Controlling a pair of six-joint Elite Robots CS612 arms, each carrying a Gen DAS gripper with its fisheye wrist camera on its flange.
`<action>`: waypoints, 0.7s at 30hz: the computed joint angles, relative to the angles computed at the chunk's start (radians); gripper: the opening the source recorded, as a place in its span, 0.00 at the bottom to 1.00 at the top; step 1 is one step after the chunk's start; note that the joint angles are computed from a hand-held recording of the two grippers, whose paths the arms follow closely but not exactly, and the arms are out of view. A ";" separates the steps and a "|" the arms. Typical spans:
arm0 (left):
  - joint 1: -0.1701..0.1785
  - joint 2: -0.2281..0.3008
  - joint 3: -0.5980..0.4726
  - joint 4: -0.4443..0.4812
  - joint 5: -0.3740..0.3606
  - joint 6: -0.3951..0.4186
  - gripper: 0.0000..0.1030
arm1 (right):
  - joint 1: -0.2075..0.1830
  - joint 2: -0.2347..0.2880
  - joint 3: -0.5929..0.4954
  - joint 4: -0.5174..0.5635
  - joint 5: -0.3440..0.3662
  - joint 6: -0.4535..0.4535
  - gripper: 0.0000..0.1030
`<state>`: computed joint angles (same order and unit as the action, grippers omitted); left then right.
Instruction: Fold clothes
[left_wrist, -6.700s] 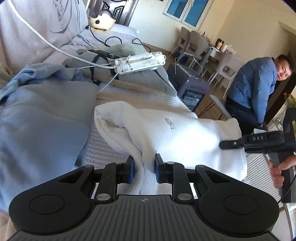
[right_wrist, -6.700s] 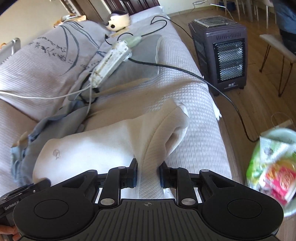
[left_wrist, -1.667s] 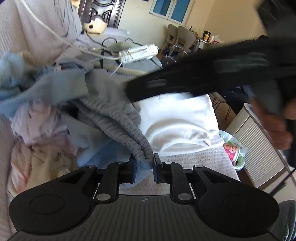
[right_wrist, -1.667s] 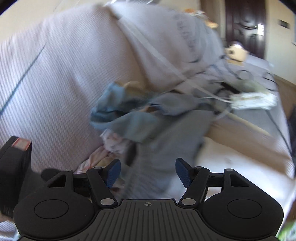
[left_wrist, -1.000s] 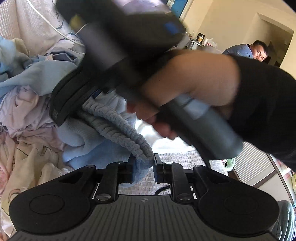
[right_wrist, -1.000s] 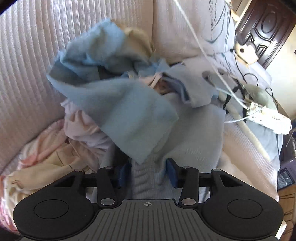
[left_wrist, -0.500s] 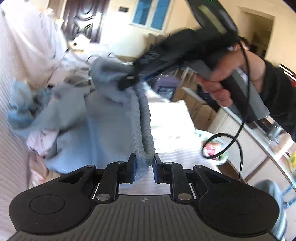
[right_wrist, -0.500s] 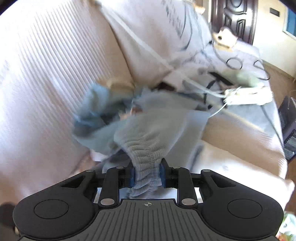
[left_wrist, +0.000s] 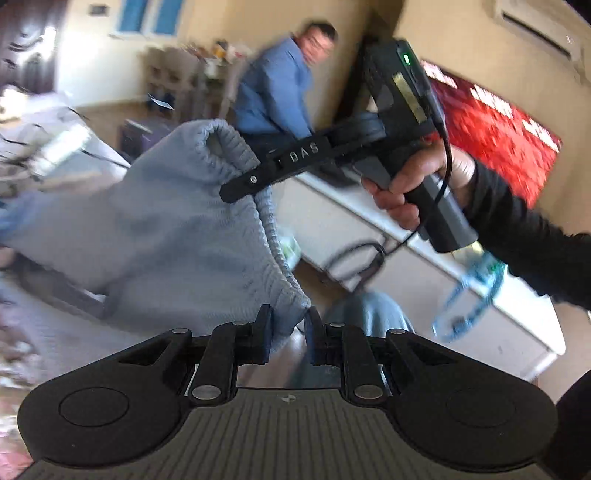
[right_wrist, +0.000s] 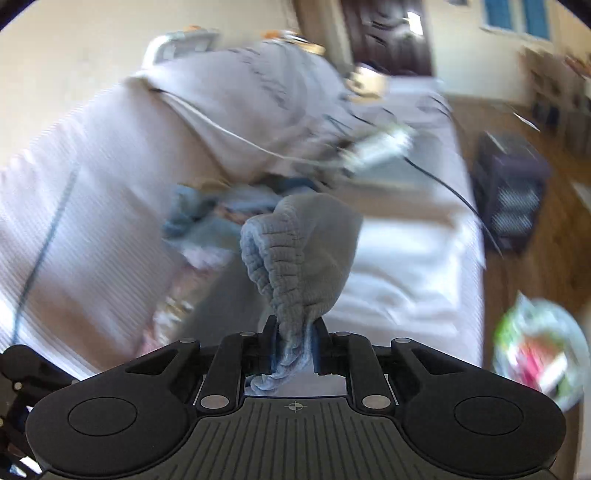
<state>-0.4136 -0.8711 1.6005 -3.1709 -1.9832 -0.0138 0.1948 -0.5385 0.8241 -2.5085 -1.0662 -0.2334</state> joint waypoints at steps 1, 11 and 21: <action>-0.008 0.013 -0.016 0.048 0.004 0.026 0.15 | -0.006 -0.003 0.017 0.002 -0.019 0.018 0.17; -0.039 0.128 -0.140 0.427 0.039 0.101 0.10 | -0.031 0.057 0.003 0.183 -0.178 0.113 0.18; 0.002 0.112 -0.073 0.263 0.084 -0.138 0.45 | -0.041 0.068 -0.009 0.079 -0.293 0.100 0.31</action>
<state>-0.4113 -0.7593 1.5274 -2.9083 -1.8994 -0.1519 0.1533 -0.4702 0.8148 -2.4300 -1.3592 -0.1337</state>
